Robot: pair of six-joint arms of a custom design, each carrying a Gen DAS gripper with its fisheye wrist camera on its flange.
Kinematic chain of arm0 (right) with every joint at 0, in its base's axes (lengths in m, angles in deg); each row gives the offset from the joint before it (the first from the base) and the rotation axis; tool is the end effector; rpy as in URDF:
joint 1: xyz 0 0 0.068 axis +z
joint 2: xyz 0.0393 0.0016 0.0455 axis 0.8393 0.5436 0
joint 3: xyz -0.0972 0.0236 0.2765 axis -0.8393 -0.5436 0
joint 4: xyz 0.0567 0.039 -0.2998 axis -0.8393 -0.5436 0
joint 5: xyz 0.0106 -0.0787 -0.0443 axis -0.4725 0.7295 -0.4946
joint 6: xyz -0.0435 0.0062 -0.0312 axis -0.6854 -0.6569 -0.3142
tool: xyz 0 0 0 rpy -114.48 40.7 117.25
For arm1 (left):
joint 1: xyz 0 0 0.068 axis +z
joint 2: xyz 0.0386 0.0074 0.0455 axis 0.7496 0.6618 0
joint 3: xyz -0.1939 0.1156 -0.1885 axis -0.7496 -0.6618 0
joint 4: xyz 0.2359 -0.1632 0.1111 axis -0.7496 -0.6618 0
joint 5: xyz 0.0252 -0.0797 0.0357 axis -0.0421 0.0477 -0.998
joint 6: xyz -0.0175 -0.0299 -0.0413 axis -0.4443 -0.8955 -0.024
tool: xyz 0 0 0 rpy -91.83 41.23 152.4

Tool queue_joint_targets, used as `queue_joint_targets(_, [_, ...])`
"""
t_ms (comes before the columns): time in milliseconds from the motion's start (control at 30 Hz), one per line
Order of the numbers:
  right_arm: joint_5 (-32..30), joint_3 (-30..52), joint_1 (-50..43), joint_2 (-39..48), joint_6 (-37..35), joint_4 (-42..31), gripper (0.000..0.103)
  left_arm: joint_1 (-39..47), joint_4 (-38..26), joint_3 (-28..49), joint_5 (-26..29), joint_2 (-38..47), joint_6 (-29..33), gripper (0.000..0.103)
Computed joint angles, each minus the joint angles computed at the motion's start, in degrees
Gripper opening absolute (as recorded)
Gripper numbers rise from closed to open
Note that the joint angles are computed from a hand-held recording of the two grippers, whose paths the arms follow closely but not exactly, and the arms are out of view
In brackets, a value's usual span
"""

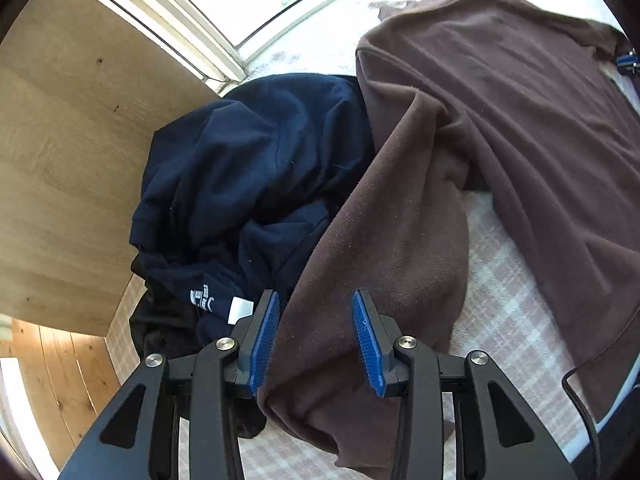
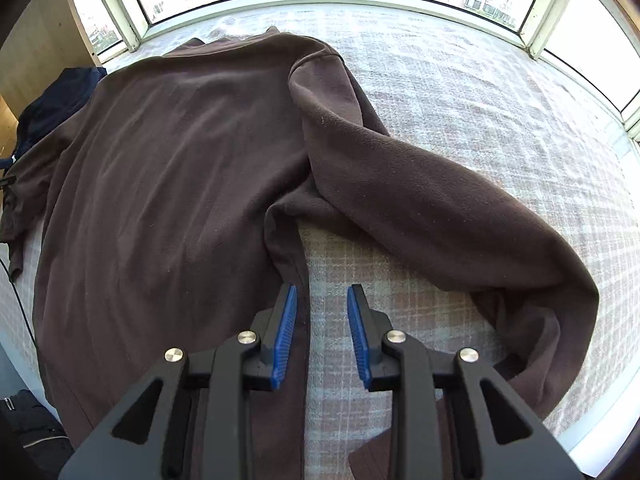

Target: Fold clothes

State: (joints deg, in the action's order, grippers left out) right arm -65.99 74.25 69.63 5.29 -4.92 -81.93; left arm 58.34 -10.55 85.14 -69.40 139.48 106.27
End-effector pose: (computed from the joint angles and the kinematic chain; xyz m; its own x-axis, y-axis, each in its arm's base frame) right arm 0.2773 0.0600 0.1812 -0.9530 -0.0865 -0.2905 -0.0869 0.9962 -0.0115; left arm 0.3483 0.0610 0.1330 -0.6034 0.7822 -0.1551 0.7138 0.6165 0.3324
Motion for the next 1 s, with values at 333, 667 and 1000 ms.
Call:
queue_joint_targets(333, [4.5, 2.6, -3.0, 7.9, -1.4, 2.2, 0.026, 2.7, -9.0, 7.9, 3.9, 5.6, 0.7, 0.004])
queue_joint_targets(667, [5.2, 3.5, -11.4, 9.1, 1.3, 1.6, 0.026, 4.7, -6.8, 12.4, 2.7, 6.6, -4.9, 0.009])
queue_joint_targets(1000, [2.6, -12.4, 4.9, -28.9, 6.6, -12.1, 0.027, 14.6, -13.9, -8.7, 12.6, -17.5, 4.8, 0.029])
